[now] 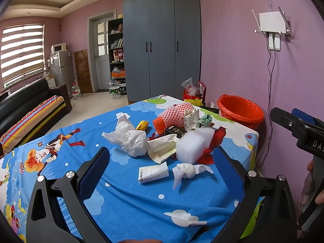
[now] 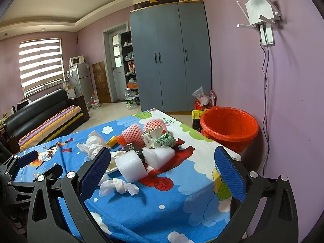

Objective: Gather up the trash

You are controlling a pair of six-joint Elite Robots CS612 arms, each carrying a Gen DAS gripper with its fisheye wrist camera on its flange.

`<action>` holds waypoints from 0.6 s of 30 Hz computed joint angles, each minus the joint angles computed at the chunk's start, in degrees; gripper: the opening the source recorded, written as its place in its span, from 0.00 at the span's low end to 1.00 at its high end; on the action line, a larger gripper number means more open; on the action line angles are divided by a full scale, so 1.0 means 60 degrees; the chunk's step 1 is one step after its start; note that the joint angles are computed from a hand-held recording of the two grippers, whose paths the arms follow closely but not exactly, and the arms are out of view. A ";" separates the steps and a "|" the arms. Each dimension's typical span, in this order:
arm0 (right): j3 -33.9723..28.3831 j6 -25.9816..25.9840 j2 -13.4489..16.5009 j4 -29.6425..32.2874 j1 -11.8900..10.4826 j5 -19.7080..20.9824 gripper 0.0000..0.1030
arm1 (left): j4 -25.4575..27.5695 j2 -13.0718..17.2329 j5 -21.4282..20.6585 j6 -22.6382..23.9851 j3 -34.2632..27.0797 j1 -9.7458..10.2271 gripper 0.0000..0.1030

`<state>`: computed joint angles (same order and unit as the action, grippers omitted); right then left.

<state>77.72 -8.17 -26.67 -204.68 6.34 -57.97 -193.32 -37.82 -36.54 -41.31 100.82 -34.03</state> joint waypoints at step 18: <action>0.0006 0.0005 0.0003 -0.0017 -0.0016 0.0009 0.93 | 0.0025 0.0020 -0.0024 -0.0048 -0.0004 -0.0013 0.96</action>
